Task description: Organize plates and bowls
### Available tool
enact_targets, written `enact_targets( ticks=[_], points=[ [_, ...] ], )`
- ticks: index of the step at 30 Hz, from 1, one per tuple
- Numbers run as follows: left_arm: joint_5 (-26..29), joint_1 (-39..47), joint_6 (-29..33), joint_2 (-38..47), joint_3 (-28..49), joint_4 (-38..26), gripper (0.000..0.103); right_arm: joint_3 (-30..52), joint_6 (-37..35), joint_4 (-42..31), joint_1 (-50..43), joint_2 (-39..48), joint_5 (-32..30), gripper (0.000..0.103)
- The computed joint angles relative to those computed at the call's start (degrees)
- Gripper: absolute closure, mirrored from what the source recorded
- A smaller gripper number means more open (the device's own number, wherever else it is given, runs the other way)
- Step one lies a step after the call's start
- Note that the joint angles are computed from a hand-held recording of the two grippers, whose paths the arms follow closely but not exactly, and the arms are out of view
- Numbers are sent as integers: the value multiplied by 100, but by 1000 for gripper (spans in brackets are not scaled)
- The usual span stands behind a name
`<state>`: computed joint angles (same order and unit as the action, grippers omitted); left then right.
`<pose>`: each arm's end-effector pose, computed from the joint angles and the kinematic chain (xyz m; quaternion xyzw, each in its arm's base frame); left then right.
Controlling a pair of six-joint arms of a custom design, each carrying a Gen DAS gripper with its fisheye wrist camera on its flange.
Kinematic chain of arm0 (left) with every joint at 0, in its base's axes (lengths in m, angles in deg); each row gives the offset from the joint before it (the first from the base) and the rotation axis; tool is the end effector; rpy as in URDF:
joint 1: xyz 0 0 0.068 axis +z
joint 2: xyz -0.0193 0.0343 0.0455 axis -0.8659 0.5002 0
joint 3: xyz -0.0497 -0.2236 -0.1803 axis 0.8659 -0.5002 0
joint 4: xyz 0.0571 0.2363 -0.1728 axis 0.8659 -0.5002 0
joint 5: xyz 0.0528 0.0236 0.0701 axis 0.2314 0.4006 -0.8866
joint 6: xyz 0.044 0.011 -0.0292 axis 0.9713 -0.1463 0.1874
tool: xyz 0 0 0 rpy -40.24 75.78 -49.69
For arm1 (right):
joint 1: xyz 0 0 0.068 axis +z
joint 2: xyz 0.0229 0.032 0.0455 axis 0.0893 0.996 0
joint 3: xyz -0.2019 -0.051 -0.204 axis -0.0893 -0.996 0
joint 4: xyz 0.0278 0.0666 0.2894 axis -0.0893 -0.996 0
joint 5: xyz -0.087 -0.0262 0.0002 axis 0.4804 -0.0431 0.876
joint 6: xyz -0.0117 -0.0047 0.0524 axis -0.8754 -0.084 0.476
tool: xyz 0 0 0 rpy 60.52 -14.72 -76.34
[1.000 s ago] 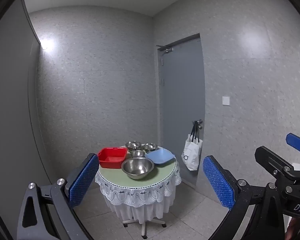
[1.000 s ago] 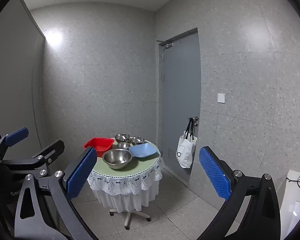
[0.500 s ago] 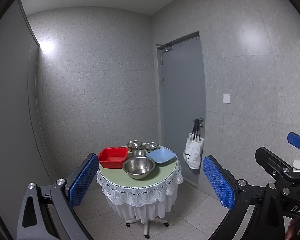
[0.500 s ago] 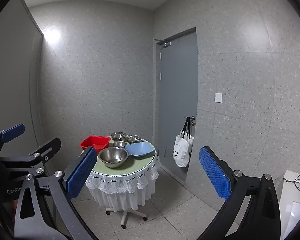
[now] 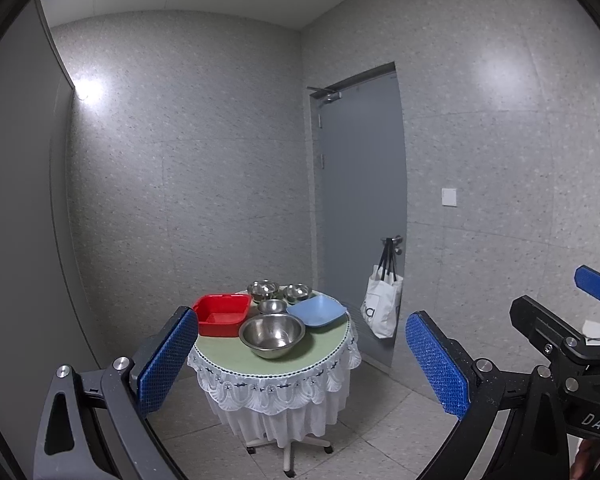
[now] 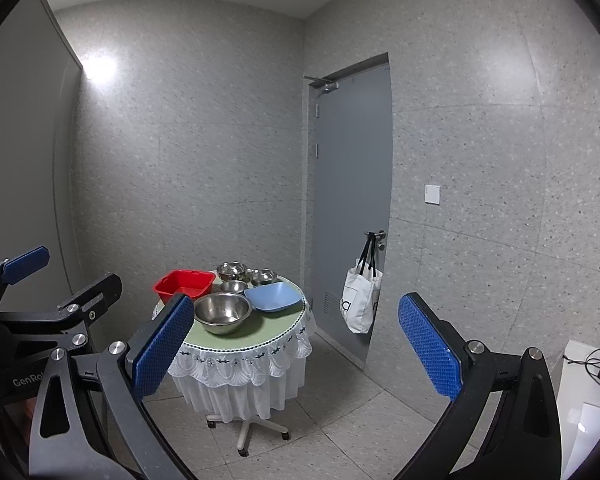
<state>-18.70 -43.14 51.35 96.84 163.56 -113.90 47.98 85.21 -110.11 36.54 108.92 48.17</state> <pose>0.2089 0.0357 0.4648 0.2297 0.7489 -0.1631 0.5998 0.2219 0.1005 0.4555 0.1846 0.7466 -0.1520 0.6208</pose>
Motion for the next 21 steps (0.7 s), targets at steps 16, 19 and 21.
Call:
enact_targets(
  ticks=[16,19,21],
  points=[
    [55,-40,-52,159,-163,344,0,13,-12,-5,-61,9,-33,0],
    [92,-26,-38,192,-129,319,0,-3,-19,-5,-85,-10,-38,0],
    [119,-8,-20,231,-104,314,1,-3,-21,-3,-116,-10,-61,0]
  ],
)
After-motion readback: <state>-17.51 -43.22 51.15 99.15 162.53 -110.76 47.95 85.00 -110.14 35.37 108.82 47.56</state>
